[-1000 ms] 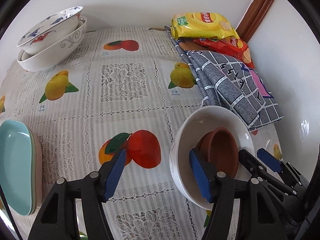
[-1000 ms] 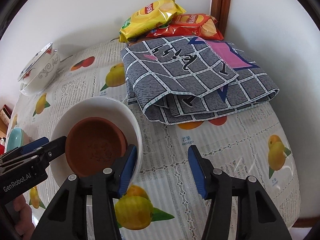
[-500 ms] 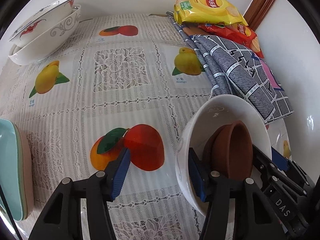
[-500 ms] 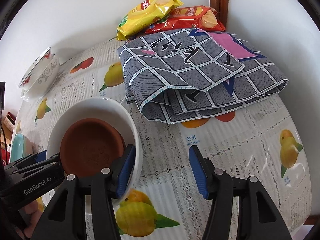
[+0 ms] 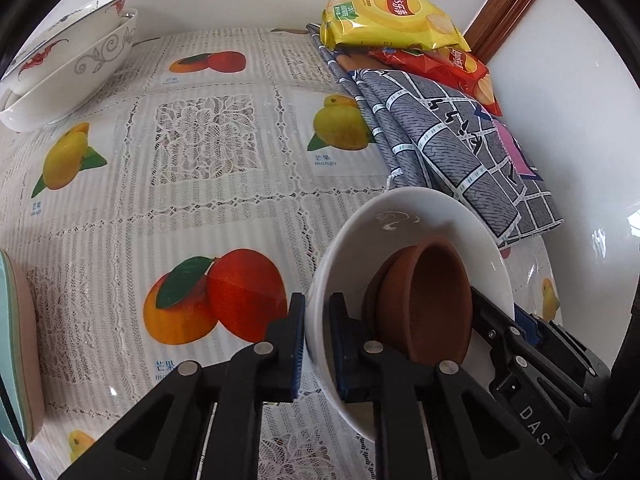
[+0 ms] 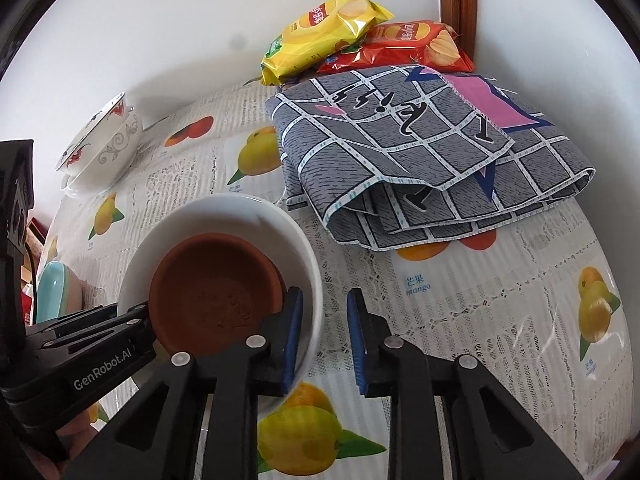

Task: Organize plates and bowls
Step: 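Grasp the white bowl's rim with both grippers, then lift the white bowl holding the saucers with both grippers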

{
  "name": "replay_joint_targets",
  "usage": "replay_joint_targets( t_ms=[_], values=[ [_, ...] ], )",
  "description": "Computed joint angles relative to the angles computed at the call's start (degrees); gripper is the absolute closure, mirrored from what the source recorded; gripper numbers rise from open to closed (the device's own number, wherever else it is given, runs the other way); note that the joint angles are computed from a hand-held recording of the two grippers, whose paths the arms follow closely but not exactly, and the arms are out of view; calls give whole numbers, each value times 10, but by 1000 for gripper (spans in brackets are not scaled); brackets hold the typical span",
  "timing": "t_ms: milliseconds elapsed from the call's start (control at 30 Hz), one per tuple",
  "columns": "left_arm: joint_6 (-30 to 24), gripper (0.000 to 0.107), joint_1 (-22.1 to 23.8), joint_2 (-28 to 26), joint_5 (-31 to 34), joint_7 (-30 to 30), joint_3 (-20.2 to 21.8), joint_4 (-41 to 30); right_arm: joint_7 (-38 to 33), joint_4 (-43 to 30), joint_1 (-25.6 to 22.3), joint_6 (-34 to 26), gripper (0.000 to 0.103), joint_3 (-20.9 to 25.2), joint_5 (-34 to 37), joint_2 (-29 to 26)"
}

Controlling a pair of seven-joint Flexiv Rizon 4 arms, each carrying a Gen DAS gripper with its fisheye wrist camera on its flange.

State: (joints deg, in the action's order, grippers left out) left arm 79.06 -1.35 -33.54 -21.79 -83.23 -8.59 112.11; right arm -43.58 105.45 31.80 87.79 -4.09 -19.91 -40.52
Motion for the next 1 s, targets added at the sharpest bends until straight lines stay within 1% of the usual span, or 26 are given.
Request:
replay_joint_targets(
  t_ms=[67, 100, 167, 267, 367, 533, 600, 633, 700, 767, 867, 900, 933, 967, 1000],
  values=[
    [-1, 95, -12, -1, 7, -10, 12, -5, 4, 1, 11, 0, 92, -10, -2, 1],
    [-1, 95, -13, -2, 9, -13, 14, -6, 11, 4, 22, 0, 92, -22, -4, 2],
    [6, 95, -4, -3, 2, -12, 2, -2, 20, 7, 31, 3, 92, -32, -5, 3],
    [6, 95, -2, 1, 1, -13, 1, 4, 17, 5, 10, 0, 93, -6, 1, 5],
    [7, 96, -6, 7, 7, -15, 7, 8, 21, 12, 9, 7, 93, -3, 6, 9],
    [14, 96, 16, 20, -14, -5, -21, 31, 45, 35, 39, 11, 93, -34, 7, 26],
    [25, 96, 22, 29, -21, 1, -30, 45, 53, 49, 59, 17, 93, -56, -1, 35],
    [30, 96, 22, 35, -22, 3, -31, 51, 55, 55, 65, 22, 93, -63, -4, 39],
    [33, 96, 14, 45, -18, -1, -21, 56, 55, 61, 60, 25, 94, -56, -3, 47],
    [40, 96, 18, 55, -21, 2, -26, 66, 60, 71, 66, 32, 93, -62, -2, 56],
    [51, 97, 25, 73, -29, 6, -35, 82, 71, 90, 94, 40, 93, -91, -4, 72],
    [54, 97, 24, 79, -29, 7, -33, 87, 76, 98, 111, 45, 94, -110, -5, 78],
    [56, 97, 17, 86, -25, 3, -24, 91, 93, 108, 116, 51, 95, -120, -24, 85],
    [56, 97, 11, 91, -21, -2, -16, 93, 76, 109, 115, 48, 95, -112, -5, 90],
    [57, 97, 15, 96, -24, 0, -20, 97, 76, 112, 110, 48, 95, -105, -2, 94]
  ],
)
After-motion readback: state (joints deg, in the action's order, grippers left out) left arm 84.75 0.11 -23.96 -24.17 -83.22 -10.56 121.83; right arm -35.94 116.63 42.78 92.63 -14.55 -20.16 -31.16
